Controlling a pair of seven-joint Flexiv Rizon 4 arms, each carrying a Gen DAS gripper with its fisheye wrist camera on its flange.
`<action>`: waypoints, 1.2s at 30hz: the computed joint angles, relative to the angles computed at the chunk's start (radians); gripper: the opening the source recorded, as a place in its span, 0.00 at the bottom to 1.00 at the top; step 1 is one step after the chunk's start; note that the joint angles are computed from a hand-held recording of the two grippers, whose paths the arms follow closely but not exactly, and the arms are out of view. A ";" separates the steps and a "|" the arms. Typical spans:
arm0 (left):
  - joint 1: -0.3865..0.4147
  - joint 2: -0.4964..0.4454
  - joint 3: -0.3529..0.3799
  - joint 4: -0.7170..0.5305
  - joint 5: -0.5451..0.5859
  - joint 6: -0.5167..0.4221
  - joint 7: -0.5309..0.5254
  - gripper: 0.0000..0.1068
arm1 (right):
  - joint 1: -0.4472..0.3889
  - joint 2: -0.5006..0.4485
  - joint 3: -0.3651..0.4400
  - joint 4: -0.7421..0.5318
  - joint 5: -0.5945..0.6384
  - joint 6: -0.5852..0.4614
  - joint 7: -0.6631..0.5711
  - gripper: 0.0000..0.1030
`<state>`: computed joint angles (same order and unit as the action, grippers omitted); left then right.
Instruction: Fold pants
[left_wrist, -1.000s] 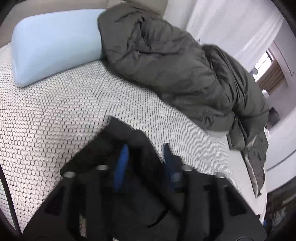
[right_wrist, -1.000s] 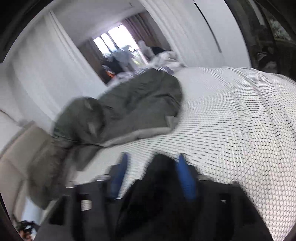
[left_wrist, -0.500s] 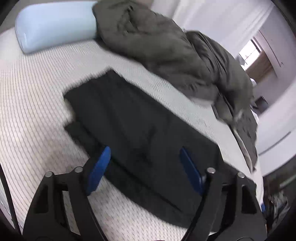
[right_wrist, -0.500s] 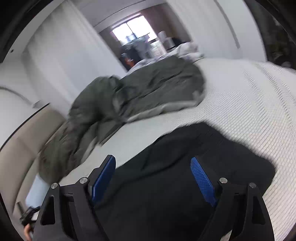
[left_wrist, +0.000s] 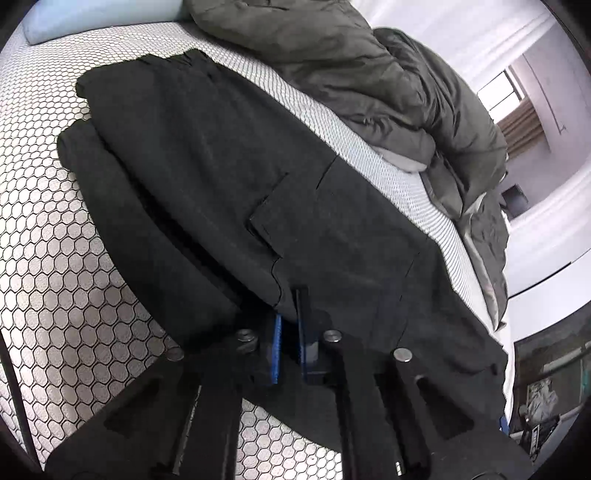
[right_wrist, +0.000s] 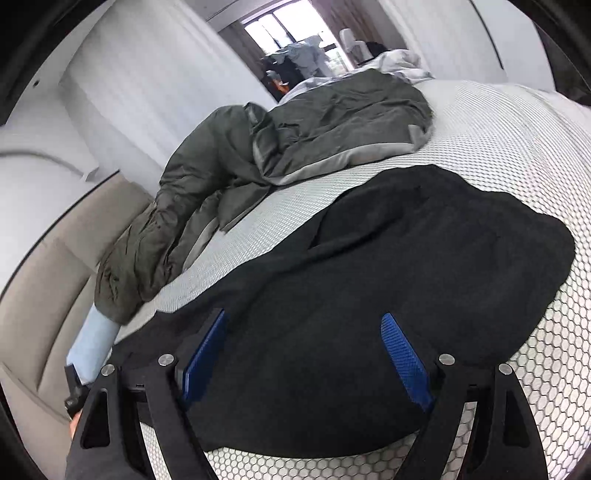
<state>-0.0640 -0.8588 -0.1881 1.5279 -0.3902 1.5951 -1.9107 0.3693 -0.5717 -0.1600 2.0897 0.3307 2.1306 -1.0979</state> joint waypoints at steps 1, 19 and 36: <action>0.020 0.006 -0.026 0.020 0.006 0.036 0.010 0.01 | -0.016 0.002 0.011 0.004 -0.001 0.007 0.011 0.83; 0.023 0.100 0.062 0.210 -0.018 0.130 -0.106 0.62 | -0.028 0.052 -0.010 0.063 0.067 0.029 0.030 0.83; -0.045 -0.010 0.213 -0.006 -0.039 0.014 -0.102 0.01 | 0.077 0.106 -0.101 0.114 0.249 0.081 -0.110 0.86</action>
